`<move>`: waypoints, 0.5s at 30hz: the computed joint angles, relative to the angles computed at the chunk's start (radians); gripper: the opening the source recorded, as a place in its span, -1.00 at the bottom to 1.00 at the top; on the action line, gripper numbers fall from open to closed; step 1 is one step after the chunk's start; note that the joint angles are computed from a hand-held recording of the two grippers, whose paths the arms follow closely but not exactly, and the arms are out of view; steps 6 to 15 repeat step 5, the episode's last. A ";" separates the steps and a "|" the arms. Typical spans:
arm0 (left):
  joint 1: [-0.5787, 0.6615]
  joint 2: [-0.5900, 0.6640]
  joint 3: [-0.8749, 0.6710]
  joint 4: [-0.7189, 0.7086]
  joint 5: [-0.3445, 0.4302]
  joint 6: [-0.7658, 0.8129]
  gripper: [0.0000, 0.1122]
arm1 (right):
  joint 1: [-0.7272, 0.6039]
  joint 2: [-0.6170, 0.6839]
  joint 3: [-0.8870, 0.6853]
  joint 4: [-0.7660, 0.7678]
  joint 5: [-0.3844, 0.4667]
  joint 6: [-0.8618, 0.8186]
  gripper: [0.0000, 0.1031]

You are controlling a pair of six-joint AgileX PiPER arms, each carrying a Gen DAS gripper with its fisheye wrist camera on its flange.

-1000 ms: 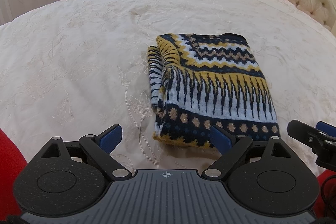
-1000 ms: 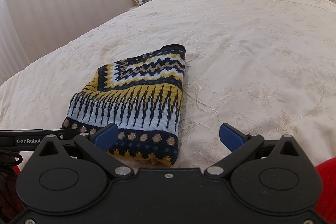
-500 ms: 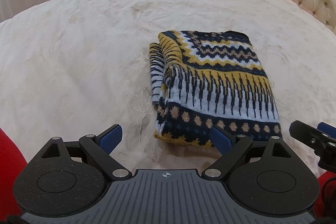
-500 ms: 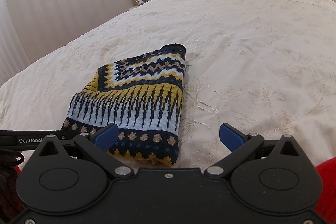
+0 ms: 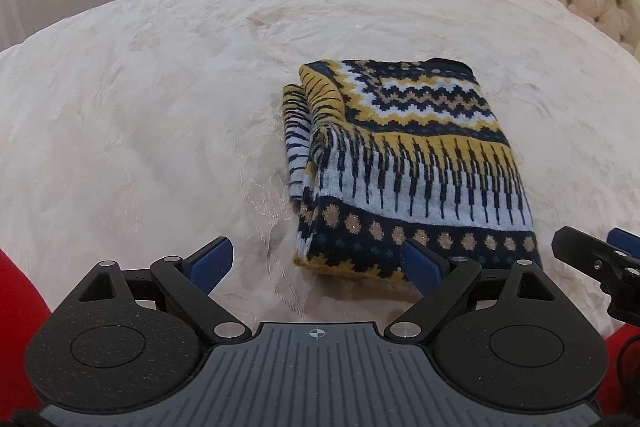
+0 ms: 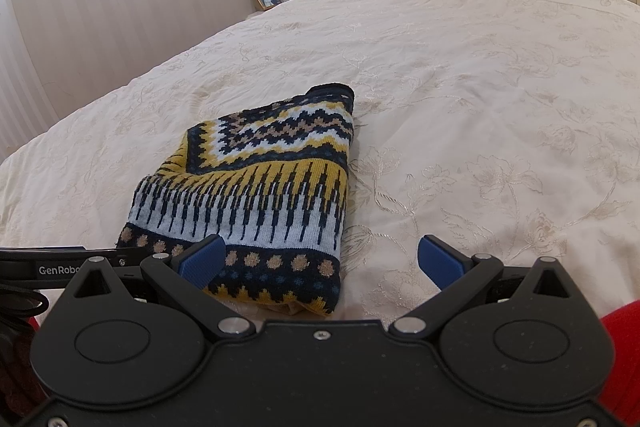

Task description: Fold small clothes

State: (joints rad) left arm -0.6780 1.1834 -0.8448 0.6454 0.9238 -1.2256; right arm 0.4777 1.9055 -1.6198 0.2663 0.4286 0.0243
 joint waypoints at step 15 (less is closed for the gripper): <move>-0.001 -0.002 0.001 -0.001 -0.008 0.009 0.62 | 0.001 0.000 0.000 -0.001 0.000 0.002 0.98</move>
